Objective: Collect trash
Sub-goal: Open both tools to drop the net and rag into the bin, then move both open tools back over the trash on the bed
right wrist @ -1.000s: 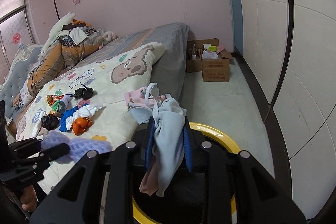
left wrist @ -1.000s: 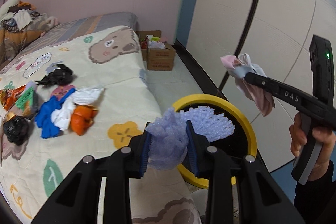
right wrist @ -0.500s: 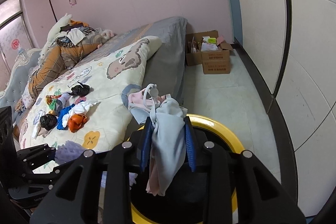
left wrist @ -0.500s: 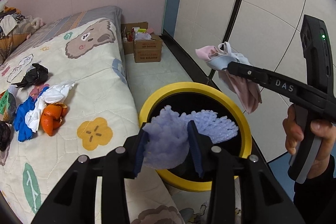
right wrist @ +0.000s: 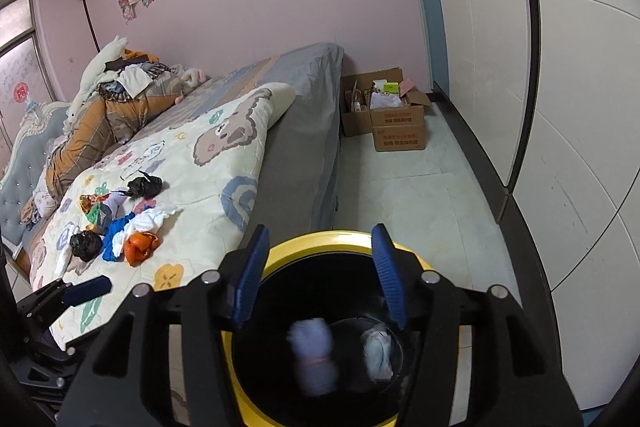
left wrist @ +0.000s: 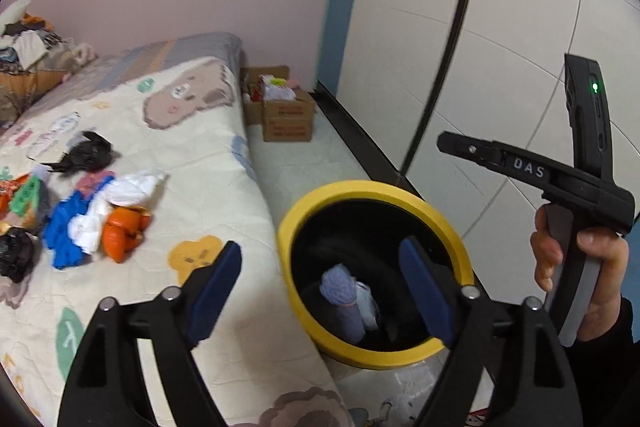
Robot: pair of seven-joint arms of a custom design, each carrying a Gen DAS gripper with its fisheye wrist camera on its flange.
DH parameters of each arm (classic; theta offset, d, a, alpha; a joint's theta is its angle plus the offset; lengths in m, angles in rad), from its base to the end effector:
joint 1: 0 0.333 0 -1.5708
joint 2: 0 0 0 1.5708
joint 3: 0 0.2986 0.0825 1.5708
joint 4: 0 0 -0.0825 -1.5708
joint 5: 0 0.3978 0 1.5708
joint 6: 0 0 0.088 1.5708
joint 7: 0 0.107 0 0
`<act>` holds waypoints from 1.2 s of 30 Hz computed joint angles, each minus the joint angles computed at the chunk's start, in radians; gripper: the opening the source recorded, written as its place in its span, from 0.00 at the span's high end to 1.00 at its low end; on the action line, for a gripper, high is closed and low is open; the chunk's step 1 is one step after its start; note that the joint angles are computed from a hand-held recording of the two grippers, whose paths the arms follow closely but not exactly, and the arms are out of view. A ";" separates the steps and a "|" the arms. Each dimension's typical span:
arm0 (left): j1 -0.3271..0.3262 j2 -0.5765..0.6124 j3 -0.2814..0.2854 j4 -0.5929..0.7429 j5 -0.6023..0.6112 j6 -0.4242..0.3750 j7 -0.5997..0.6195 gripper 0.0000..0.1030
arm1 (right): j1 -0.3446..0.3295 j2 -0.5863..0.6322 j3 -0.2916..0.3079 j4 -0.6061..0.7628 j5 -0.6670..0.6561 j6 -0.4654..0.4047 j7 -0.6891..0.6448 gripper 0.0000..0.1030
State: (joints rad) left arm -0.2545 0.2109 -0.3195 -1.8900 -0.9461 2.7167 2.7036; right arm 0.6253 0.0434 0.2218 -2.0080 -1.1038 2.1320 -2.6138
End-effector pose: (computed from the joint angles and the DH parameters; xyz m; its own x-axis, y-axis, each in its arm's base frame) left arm 0.5701 -0.3207 0.4330 -0.8209 -0.5572 0.1253 -0.4407 0.4785 -0.7595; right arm 0.4232 0.4182 0.4390 -0.4945 -0.8334 -0.2469 -0.4245 0.4795 -0.7680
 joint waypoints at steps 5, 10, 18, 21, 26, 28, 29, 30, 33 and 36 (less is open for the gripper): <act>0.022 -0.030 -0.004 -0.016 -0.116 0.052 0.065 0.11 | 0.001 0.024 -0.005 0.027 -0.028 0.033 -0.005 0.46; 0.031 -0.040 0.009 -0.015 -0.186 0.110 0.096 0.09 | 0.011 0.063 -0.016 0.079 -0.058 0.053 -0.022 0.43; 0.054 -0.037 0.022 -0.007 -0.237 0.198 0.109 0.08 | 0.046 0.146 -0.042 0.195 -0.097 0.060 -0.083 0.36; 0.063 -0.029 0.028 0.002 -0.240 0.240 0.104 0.08 | 0.054 0.173 -0.058 0.231 -0.101 0.094 -0.106 0.35; 0.086 -0.019 0.035 0.009 -0.219 0.297 0.078 0.08 | 0.071 0.238 -0.085 0.319 -0.098 0.137 -0.164 0.32; 0.100 -0.011 0.038 0.021 -0.216 0.309 0.061 0.08 | 0.080 0.268 -0.096 0.360 -0.089 0.148 -0.198 0.32; 0.110 -0.009 0.037 0.026 -0.220 0.309 0.058 0.08 | 0.085 0.282 -0.102 0.381 -0.084 0.154 -0.212 0.31; 0.117 -0.004 0.038 0.033 -0.220 0.313 0.050 0.08 | 0.090 0.293 -0.109 0.397 -0.080 0.160 -0.223 0.31; 0.133 0.011 0.045 0.051 -0.195 0.337 0.018 0.08 | 0.104 0.332 -0.129 0.451 -0.066 0.180 -0.257 0.31; 0.149 0.031 0.048 0.067 -0.161 0.367 -0.020 0.08 | 0.115 0.379 -0.149 0.513 -0.044 0.203 -0.291 0.30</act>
